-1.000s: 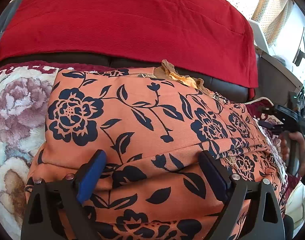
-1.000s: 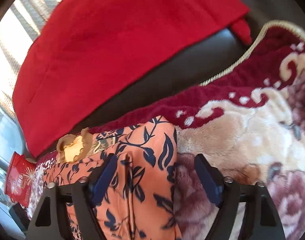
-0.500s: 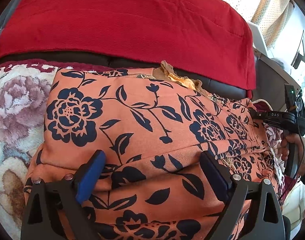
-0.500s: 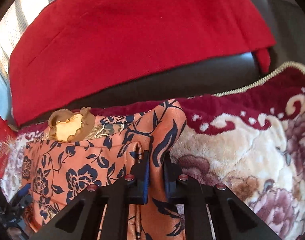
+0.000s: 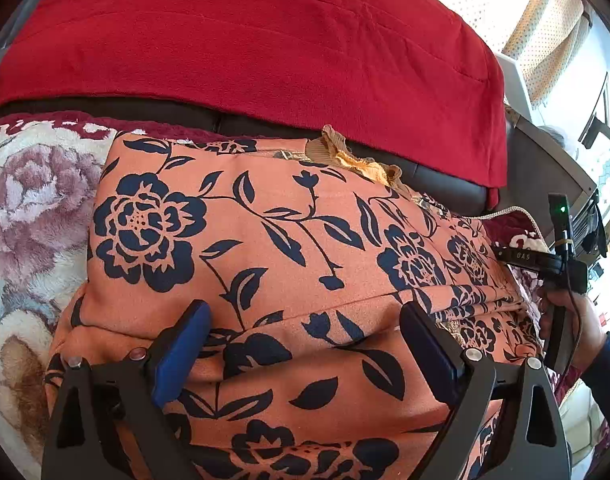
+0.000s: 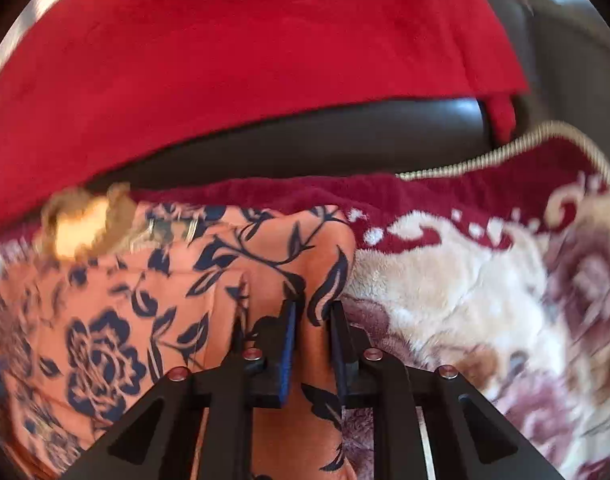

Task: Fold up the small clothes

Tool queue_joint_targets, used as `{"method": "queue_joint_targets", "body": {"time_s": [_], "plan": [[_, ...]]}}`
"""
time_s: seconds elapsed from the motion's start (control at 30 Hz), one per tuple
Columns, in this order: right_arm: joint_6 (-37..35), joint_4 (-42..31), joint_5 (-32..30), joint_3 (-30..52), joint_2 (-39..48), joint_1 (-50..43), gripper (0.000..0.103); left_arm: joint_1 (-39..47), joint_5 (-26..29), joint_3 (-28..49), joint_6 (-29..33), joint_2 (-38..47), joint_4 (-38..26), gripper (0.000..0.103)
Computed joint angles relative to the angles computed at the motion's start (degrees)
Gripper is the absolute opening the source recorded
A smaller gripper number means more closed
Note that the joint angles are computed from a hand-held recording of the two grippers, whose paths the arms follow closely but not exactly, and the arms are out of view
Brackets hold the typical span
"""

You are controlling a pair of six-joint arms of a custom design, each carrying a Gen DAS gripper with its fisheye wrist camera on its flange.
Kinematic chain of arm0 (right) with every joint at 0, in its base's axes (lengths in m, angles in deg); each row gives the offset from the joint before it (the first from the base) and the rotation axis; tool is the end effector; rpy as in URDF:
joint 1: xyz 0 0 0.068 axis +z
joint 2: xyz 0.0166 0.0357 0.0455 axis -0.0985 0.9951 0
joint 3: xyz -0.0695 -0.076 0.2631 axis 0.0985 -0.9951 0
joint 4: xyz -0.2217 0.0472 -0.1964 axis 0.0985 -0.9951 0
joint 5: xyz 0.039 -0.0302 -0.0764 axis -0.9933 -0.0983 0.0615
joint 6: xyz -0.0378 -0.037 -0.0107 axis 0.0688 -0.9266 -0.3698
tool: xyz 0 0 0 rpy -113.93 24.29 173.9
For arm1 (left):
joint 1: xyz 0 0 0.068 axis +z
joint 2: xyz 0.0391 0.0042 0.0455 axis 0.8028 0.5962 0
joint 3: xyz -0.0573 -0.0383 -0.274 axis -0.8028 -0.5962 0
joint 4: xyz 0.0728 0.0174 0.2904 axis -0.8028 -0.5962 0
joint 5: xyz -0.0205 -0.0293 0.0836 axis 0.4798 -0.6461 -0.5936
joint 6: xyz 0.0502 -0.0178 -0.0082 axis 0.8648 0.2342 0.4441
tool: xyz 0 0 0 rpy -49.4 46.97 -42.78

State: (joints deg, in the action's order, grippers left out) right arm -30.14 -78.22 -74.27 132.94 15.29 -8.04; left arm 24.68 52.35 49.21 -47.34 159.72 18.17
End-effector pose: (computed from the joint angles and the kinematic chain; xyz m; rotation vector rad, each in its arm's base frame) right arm 0.3537 -0.0110 0.1986 0.0082 2.5111 0.1144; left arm 0.2426 -0.1301 0.1739 -0.1488 2.2902 -0.5031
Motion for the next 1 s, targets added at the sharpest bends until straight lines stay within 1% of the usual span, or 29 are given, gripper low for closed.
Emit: {"method": "queue_joint_targets", "body": {"time_s": [0.07, 0.17, 0.2, 0.27, 0.33, 0.37, 0.43, 0.47, 0.5, 0.53, 0.57, 0.6, 0.63, 0.67, 0.7, 0.73, 0.77, 0.83, 0.87, 0.9, 0.93, 0.97, 1.0], "plan": [[0.98, -1.09, -3.32, 1.34, 0.72, -1.62, 0.018, -0.64, -1.19, 0.69, 0.28, 0.59, -0.83, 0.095], [1.21, -2.47, -5.01, 4.07, 2.89, -3.11, 0.018, -1.32, -2.29, 1.29, 0.53, 1.2, -1.32, 0.095], [1.65, -4.2, -3.16, 6.05, 4.85, -3.21, 0.018, -1.29, -2.25, 1.36, 0.51, 1.25, -1.4, 0.095], [1.44, -5.02, -0.43, 7.19, 6.29, -2.9, 0.018, -1.45, -2.56, 1.68, 0.61, 1.6, -1.65, 0.095], [3.17, -2.75, 1.19, 5.19, 4.48, -2.36, 0.019, -1.63, -2.89, 1.77, 0.65, 1.7, -1.69, 0.095], [4.42, -1.15, 2.32, 2.87, 1.64, -2.05, 0.019, -1.58, -2.84, 1.69, 0.6, 1.64, -1.61, 0.095], [5.51, 0.48, 2.26, -1.96, -4.72, -1.89, 0.023, -1.81, -3.52, 1.75, 0.53, 1.56, -1.81, 0.095], [6.25, 1.1, 0.9, -4.94, -8.8, -2.12, 0.035, -2.36, -4.89, 1.91, 0.42, 1.32, -2.4, 0.095], [6.78, 1.34, -1.81, -8.7, -14.0, -2.61, 0.067, -3.49, -7.69, 2.13, 0.08, 0.78, -3.44, 0.095], [6.86, 1.37, -4.3, -13.06, -20.27, -2.86, 0.081, -4.28, -9.94, 2.12, -0.19, 0.17, -4.17, 0.095], [6.55, 1.08, -5.28, -16.79, -26.2, -2.51, 0.089, -6.03, -14.46, 2.12, -0.92, -0.95, -5.56, 0.095], [5.85, 0.07, -5.76, -19.49, -30.93, -2.02, 0.089, -7.41, -17.91, 1.97, -1.38, -1.96, -6.57, 0.095], [4.2, -2.54, -6.64, -22.81, -37.56, -1.25, 0.089, -9.32, -22.69, 1.9, -2.15, -3.2, -8.38, 0.095], [4.1, -4.23, -6.25, -24.46, -41.46, 0.22, 0.089, -11.76, -28.59, 2.25, -3.67, -4.41, -11.59, 0.095], [3.02, -7.85, -7.21, -27.51, -48.23, 1.09, 0.089, -13.51, -32.6, 2.84, -5.29, -5.14, -14.66, 0.095], [2.63, -10.65, -6.97, -29.32, -52.7, 2.51, 0.089, -15.82, -37.78, 4.79, -9.0, -5.14, -20.99, 0.095], [2.37, -12.62, -6.07, -30.47, -55.61, 3.92, 0.089, -17.46, -41.41, 7.58, -13.24, -4.07, -28.31, 0.095], [1.31, -17.0, -2.52, -34.44, -64.26, 7.62, 0.089, -20.97, -46.47, 11.42, -20.08, -3.39, -40.61, 0.095], [1.24, -18.85, -2.99, -35.66, -67.12, 7.53, 0.089, -23.49, -49.33, 13.73, -25.33, -2.53, -48.54, 0.095], [1.55, -20.43, -4.18, -36.8, -69.63, 6.9, 0.089, -25.2, -50.69, 15.71, -29.75, -1.41, -55.05, 0.095], [0.83, -22.52, -6.84, -38.45, -73.54, 4.14, 0.089, -27.47, -51.43, 17.92, -34.99, -0.48, -63.15, 0.095], [0.3, -23.6, -9.09, -39.52, -76.12, 1.78, 0.089, -29.04, -51.64, 19.25, -38.88, 0.08, -68.93, 0.095], [-0.09, -24.46, -10.54, -40.3, -77.8, 0.04, 0.089, -31.09, -51.72, 20.99, -44.64, 1.28, -76.7, 0.095]]}}
